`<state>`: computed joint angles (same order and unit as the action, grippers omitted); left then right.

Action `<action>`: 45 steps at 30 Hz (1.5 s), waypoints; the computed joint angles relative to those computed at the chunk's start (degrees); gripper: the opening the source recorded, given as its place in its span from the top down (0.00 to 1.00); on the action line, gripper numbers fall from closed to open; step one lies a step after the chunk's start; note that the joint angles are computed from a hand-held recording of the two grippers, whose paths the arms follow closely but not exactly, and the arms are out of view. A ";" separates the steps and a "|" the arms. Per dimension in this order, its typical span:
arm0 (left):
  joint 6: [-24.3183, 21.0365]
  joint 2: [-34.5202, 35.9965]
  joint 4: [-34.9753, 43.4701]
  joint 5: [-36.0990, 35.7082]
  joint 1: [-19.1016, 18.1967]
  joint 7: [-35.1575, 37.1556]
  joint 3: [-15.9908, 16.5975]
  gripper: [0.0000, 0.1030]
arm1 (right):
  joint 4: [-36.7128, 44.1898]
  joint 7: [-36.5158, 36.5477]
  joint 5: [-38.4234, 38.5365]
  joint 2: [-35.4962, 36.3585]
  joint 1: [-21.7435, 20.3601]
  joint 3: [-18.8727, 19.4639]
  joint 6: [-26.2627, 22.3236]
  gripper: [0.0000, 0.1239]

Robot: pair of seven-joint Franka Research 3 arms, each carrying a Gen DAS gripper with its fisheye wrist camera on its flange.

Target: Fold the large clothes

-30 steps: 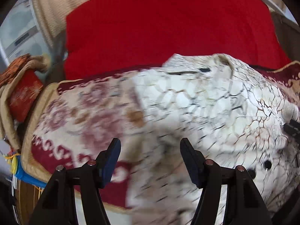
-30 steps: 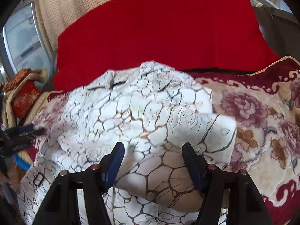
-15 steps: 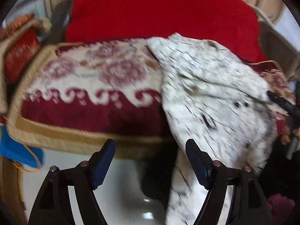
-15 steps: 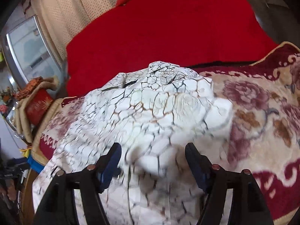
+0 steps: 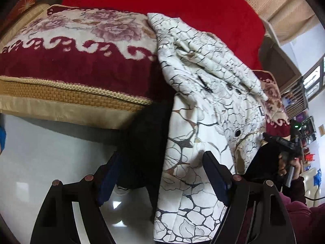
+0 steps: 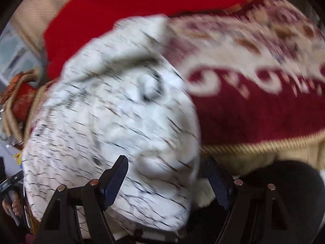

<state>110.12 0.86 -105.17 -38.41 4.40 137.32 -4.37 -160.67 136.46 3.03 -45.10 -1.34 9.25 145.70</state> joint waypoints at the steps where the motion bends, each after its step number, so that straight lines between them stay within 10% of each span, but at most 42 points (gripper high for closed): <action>1: 0.26 -0.34 -0.51 -0.88 0.07 0.89 0.04 0.22 | 0.01 0.33 -0.14 0.29 -0.30 0.16 -0.83 0.36; 5: -1.95 -0.79 -0.59 -3.13 0.03 4.02 0.24 0.38 | -0.35 -0.12 2.03 2.76 1.15 -1.87 1.10 0.35; 14: -8.14 0.74 0.80 -0.18 -0.20 4.27 -0.29 0.35 | -3.16 -5.03 13.94 8.75 7.98 -6.76 11.79 0.36; 17: -8.32 0.20 0.40 -1.67 0.17 5.30 -0.16 0.48 | -3.48 -7.42 15.05 8.82 9.07 -6.33 13.74 0.79; 22: -6.86 -1.68 -0.44 -2.02 -0.20 8.54 0.28 0.86 | -0.90 -8.58 13.63 5.47 9.15 -4.27 8.42 0.89; 34: -8.74 -3.04 -0.70 -2.86 -1.53 9.60 0.65 0.74 | -0.16 -17.32 16.99 0.62 13.11 -4.53 11.45 0.90; 36: -9.87 -3.07 -0.08 -4.66 -1.54 10.87 0.91 0.90 | 0.18 -18.67 18.45 1.89 14.17 -5.98 13.39 0.91; 45: -12.58 5.66 15.11 -15.71 -0.61 2.83 -1.10 0.95 | 4.47 -30.09 25.57 1.11 18.19 -14.14 23.69 0.94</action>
<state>97.54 6.52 -90.06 -54.12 3.79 140.15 -5.47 -156.21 106.37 28.60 -43.99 16.85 -4.89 169.38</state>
